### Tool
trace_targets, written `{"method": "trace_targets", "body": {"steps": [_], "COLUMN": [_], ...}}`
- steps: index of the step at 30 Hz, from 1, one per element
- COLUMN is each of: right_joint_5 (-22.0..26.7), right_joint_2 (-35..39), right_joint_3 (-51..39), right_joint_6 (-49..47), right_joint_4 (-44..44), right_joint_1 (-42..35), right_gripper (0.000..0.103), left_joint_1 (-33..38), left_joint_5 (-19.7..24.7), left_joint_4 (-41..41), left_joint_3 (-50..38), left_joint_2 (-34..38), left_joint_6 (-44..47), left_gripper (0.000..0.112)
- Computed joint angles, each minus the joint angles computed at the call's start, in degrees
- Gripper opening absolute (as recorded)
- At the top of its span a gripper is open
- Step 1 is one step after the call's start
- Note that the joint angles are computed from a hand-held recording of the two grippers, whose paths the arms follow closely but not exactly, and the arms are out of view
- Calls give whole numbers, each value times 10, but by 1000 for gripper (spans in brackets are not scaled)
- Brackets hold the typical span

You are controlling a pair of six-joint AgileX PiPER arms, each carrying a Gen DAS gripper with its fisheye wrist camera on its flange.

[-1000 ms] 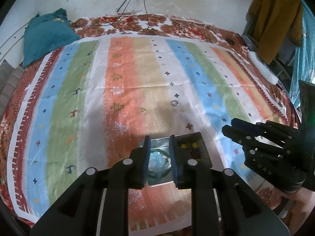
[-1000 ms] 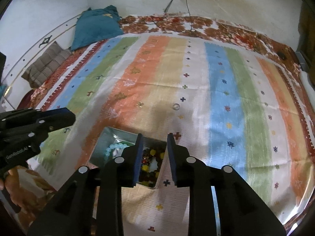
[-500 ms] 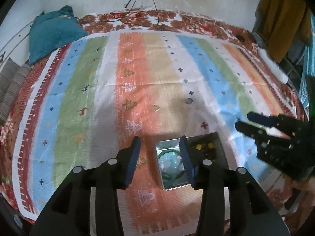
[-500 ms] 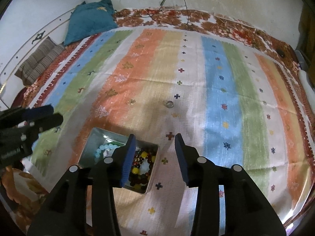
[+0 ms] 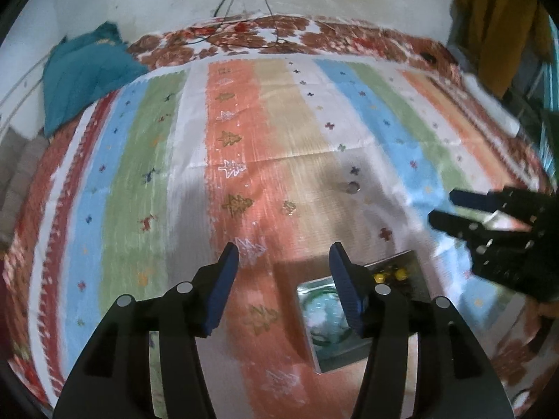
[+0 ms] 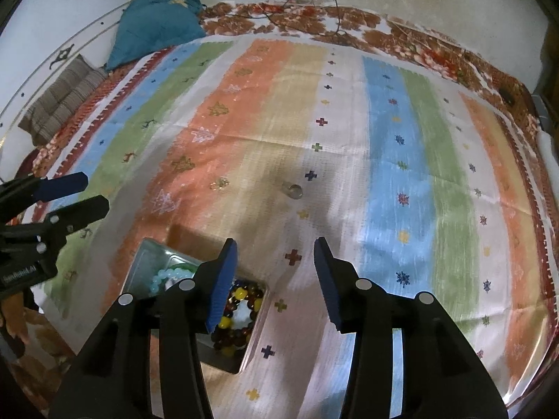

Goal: Organize jewelry
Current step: 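Move both open tools down to the two silver rings on the cloth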

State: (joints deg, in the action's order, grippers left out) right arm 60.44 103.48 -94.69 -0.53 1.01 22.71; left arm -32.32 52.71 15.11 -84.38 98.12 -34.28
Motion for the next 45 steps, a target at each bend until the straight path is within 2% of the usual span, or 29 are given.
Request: {"method": "trace_targets", "body": {"steps": [5,12,23,28,37,45], "right_joint_5": [13,24,40,40,68,83], "right_joint_2": [33,78,143,165,217,259], "right_joint_3": [-31,-73,-142,-164,-225,-269], "right_joint_6": [-2,-6,-2,7,1,5], "right_joint_4": [0,-1,-8,-17,-18,-25], "right_joint_1": [-7,-7,-10,-12,-8,-2], "right_gripper": [46,46,46,46,46,46], "left_joint_1": [14,42,55,56,73,83], "left_joint_5": [15,29,44,66,68,103], "left_joint_4": [-8,-63,-82,-80,-106,-121], "left_joint_3": [-32,-83,-141,-180,-220,-298], "left_joint_2": [36,88,146,183,229,284], "left_joint_6": [31,96,136,155,208,238], "left_gripper": [54,54,54,54,54,54]}}
